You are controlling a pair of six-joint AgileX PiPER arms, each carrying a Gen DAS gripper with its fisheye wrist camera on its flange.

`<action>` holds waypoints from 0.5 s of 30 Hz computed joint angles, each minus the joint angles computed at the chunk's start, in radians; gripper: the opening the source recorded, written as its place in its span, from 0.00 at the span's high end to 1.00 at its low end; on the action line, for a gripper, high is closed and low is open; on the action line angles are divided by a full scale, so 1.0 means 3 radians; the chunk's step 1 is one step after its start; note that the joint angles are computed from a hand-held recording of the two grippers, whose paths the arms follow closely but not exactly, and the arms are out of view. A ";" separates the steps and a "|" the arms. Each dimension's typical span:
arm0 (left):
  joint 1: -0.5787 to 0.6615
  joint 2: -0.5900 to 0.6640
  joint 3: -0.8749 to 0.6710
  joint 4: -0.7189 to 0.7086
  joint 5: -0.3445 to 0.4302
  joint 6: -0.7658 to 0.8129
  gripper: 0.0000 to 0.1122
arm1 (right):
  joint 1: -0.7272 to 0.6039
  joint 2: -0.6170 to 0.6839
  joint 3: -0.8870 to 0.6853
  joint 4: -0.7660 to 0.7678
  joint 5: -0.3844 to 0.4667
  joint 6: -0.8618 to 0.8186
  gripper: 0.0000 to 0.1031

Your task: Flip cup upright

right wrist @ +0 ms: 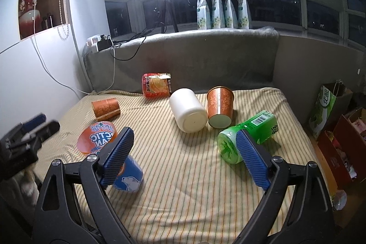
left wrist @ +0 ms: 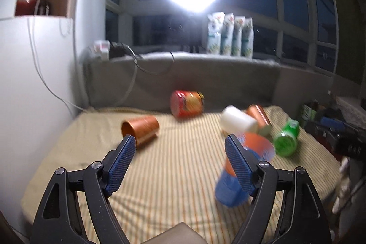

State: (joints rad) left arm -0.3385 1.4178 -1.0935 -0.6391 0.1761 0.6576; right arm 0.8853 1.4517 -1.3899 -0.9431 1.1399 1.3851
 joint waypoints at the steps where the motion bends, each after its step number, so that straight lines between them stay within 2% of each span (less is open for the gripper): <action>1: -0.0016 -0.0006 0.0015 0.0034 -0.0087 -0.0050 0.28 | 0.0026 0.0004 0.0007 -0.0027 0.0016 0.0024 0.10; 7: -0.0012 -0.0046 0.0070 -0.0284 -0.0204 0.0125 0.28 | 0.0198 0.0058 0.0048 -0.0230 0.0160 0.0173 0.10; 13: -0.0060 -0.0072 0.0099 0.0448 -0.0233 -0.0550 0.27 | 0.0293 0.0100 0.0072 -0.0357 0.0227 0.0274 0.10; 15: -0.0055 -0.0080 0.0101 0.0468 -0.0213 -0.0573 0.27 | 0.0305 0.0108 0.0068 -0.0364 0.0228 0.0289 0.10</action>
